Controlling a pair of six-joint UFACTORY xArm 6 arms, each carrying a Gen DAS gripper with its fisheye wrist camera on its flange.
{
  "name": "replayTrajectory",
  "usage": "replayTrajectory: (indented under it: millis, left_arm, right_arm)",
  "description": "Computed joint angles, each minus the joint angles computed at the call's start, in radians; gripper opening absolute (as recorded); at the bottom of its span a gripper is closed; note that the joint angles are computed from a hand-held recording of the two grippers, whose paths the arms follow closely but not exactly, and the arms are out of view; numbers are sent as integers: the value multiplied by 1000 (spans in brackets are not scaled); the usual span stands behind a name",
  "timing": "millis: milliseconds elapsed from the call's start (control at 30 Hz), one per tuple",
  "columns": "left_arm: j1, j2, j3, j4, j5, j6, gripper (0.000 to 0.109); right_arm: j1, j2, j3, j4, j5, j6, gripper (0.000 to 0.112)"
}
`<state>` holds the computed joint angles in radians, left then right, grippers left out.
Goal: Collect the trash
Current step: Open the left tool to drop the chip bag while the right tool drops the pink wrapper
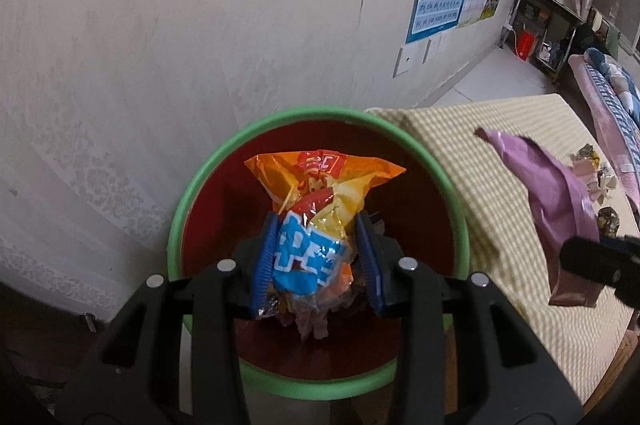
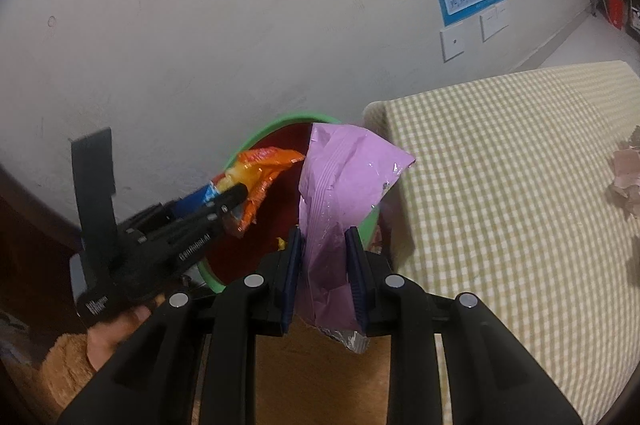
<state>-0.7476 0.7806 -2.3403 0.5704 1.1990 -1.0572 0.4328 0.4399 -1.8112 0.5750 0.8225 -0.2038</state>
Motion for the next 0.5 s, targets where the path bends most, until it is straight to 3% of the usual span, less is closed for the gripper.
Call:
replayTrajectory:
  millis: [500]
  left_arm:
    - [22,-44,98,-36,-40,-12,37]
  right_arm:
    - [19,156,-253,-17,90,57,25]
